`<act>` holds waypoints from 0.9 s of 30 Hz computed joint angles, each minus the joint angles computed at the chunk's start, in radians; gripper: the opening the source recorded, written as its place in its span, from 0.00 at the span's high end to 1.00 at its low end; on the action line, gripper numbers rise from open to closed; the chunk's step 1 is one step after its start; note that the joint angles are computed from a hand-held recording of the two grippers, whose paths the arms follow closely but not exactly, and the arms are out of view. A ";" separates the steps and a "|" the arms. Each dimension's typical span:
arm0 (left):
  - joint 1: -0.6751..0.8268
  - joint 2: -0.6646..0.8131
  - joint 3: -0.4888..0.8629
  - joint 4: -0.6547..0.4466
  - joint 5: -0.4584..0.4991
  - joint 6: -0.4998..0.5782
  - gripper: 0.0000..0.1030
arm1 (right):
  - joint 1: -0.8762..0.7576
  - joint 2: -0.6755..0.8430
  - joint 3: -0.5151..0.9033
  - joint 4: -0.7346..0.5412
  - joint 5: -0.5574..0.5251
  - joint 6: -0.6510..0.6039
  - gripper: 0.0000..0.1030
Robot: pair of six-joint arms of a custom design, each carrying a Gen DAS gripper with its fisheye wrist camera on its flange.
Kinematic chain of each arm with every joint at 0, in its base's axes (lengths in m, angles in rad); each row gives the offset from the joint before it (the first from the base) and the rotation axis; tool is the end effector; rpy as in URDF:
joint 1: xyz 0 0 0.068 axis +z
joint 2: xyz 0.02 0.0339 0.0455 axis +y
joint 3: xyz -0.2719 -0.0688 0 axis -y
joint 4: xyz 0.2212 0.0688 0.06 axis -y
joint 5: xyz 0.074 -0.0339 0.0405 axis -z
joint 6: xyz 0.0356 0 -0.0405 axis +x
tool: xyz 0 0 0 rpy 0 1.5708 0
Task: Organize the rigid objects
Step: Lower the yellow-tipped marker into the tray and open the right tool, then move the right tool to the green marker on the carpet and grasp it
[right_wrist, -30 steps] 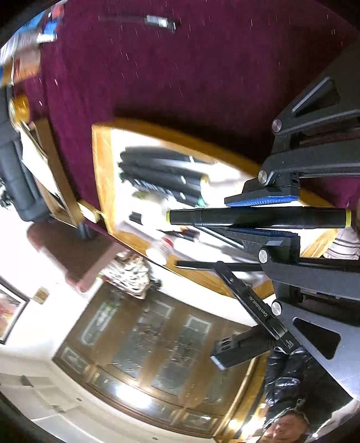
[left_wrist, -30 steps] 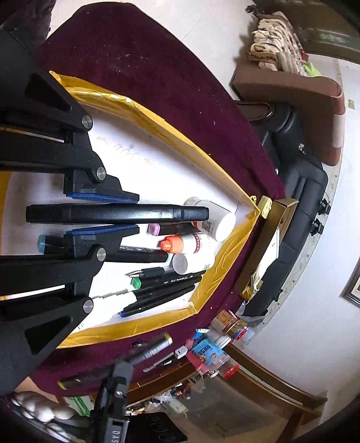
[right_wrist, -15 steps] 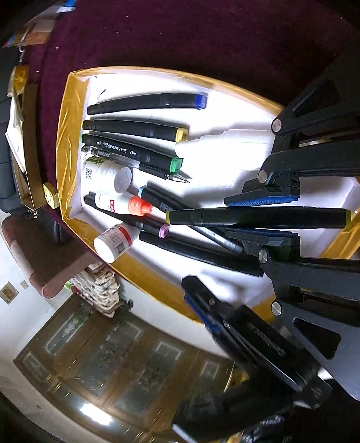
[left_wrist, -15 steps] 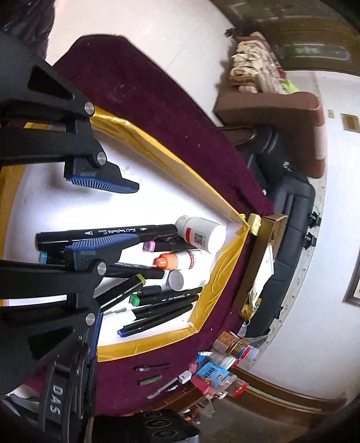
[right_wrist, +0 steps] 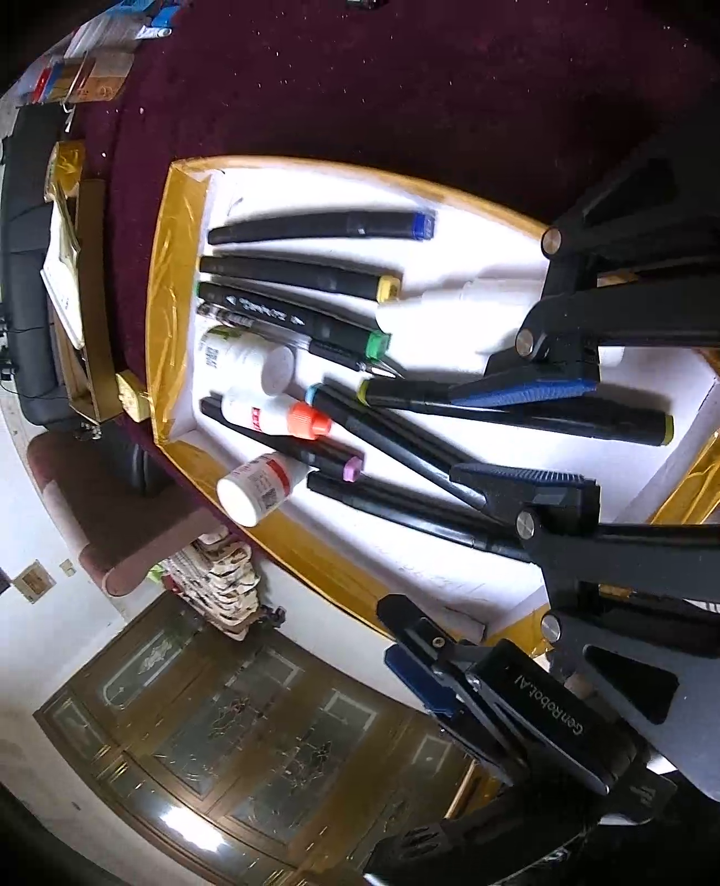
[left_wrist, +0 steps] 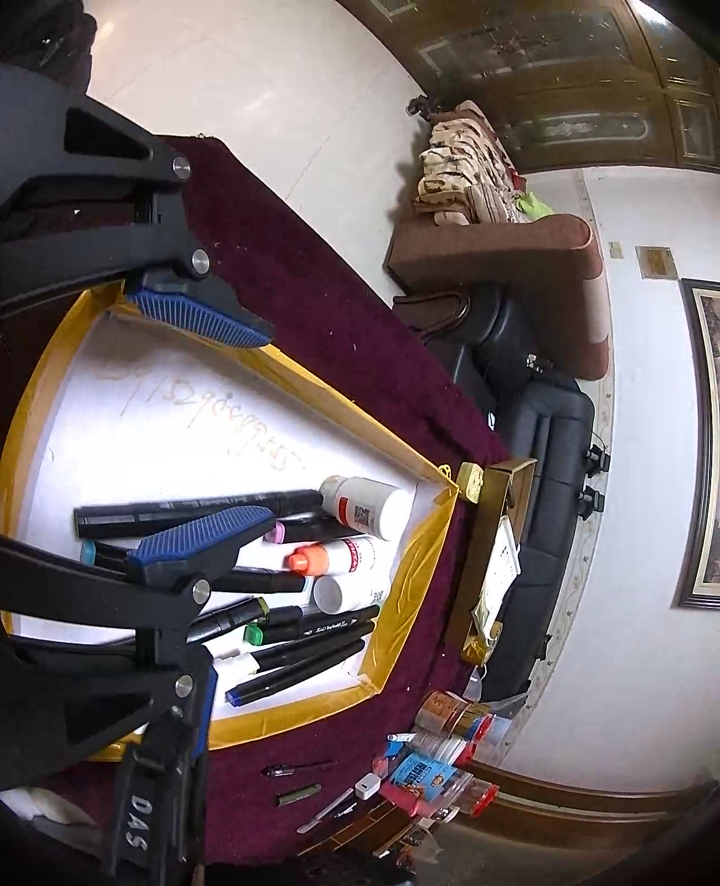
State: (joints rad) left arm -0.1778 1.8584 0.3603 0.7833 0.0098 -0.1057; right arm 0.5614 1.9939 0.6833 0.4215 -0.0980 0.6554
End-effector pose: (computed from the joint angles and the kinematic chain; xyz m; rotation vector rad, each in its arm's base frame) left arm 0.2517 -0.0456 0.0861 0.0877 2.2890 -0.1587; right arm 0.2652 0.1709 0.0781 0.0760 2.5654 0.6235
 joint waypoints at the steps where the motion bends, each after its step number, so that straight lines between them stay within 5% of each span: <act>1: -0.005 -0.003 0.000 -0.002 -0.005 0.001 0.43 | -0.006 -0.006 -0.011 0.012 -0.003 0.002 0.78; 12: -0.095 -0.051 0.001 -0.052 -0.078 -0.008 0.41 | -0.135 -0.108 -0.214 0.175 -0.054 0.005 0.77; 14: -0.113 -0.072 -0.003 -0.061 -0.074 -0.016 0.41 | -0.204 -0.118 -0.283 0.267 -0.128 -0.013 0.77; 17: -0.142 -0.116 -0.011 -0.077 -0.045 -0.035 0.37 | -0.307 -0.184 -0.375 0.287 -0.110 -0.054 0.69; 22: -0.214 -0.152 0.002 -0.103 -0.040 -0.065 0.32 | -0.680 -0.245 -0.523 0.343 -0.260 -0.178 0.69; 27: -0.308 -0.177 0.025 -0.148 -0.043 -0.100 0.32 | -1.032 -0.254 -0.495 0.214 -0.343 -0.369 0.69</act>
State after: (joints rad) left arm -0.4853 1.6812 0.3854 0.6353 -0.0329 -0.2059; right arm -0.4703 1.7396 0.1881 0.6356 -0.4410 0.2860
